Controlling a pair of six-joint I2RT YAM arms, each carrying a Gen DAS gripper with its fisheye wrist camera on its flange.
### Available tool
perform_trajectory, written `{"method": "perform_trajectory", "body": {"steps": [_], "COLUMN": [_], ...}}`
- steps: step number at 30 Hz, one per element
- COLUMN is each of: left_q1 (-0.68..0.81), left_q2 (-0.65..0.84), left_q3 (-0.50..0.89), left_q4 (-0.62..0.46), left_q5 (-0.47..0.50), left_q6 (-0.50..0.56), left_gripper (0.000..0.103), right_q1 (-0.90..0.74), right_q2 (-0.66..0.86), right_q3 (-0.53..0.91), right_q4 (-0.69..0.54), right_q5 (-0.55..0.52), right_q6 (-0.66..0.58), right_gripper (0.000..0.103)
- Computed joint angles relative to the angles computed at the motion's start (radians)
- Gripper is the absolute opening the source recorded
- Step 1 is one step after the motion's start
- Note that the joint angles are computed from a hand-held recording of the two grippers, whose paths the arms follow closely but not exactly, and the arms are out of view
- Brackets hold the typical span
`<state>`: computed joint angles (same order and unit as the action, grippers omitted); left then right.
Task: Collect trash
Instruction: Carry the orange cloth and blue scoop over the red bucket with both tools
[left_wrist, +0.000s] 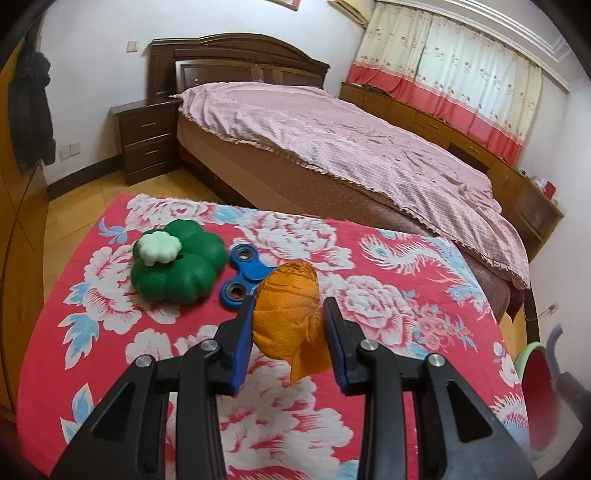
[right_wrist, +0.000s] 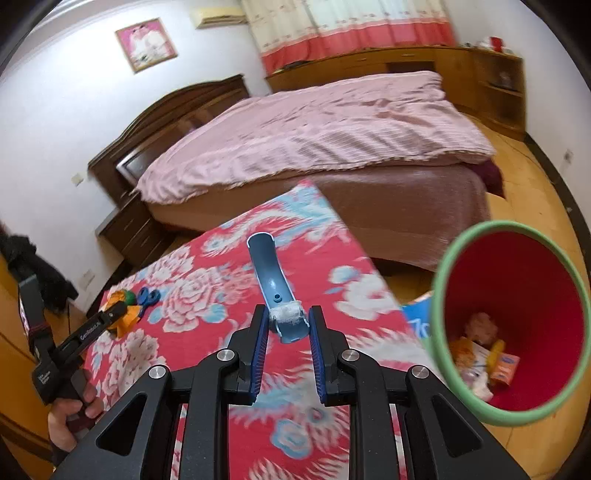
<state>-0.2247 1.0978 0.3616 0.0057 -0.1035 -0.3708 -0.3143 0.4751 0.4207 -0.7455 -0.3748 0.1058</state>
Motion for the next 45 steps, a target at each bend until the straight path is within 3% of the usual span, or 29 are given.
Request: {"method": "perform_trajectory", "body": {"steps": [4, 9, 14, 19, 34, 45], "left_q1": [-0.062, -0.150, -0.264, -0.403, -0.750, -0.886], "left_q2": [-0.008, -0.036, -0.080, -0.095, 0.112, 0.333], "left_q3": [0.011, 0.033, 0.058, 0.098, 0.260, 0.399], "left_q4": [-0.018, -0.067, -0.137, -0.200, -0.213, -0.170], "left_q5": [-0.028, -0.056, -0.092, -0.138, -0.197, -0.179], "left_q6": [-0.013, -0.045, -0.087, -0.143, -0.268, -0.275], "left_gripper": [0.036, 0.036, 0.036, 0.036, 0.036, 0.036], "right_q1": [-0.320, -0.769, -1.064, -1.232, -1.412, -1.416], "right_q2": [-0.013, 0.116, 0.288, 0.457, 0.850, 0.976], "right_q3": [0.025, 0.073, 0.103, 0.116, 0.208, 0.262], "right_q4": [-0.130, -0.291, -0.380, -0.381, -0.159, -0.087], "right_q5": [-0.178, -0.381, -0.458, -0.458, -0.408, -0.419], "right_q6": [-0.205, -0.586, -0.874, -1.040, -1.071, -1.027], "right_gripper": [0.022, 0.022, 0.022, 0.022, 0.023, 0.024]}}
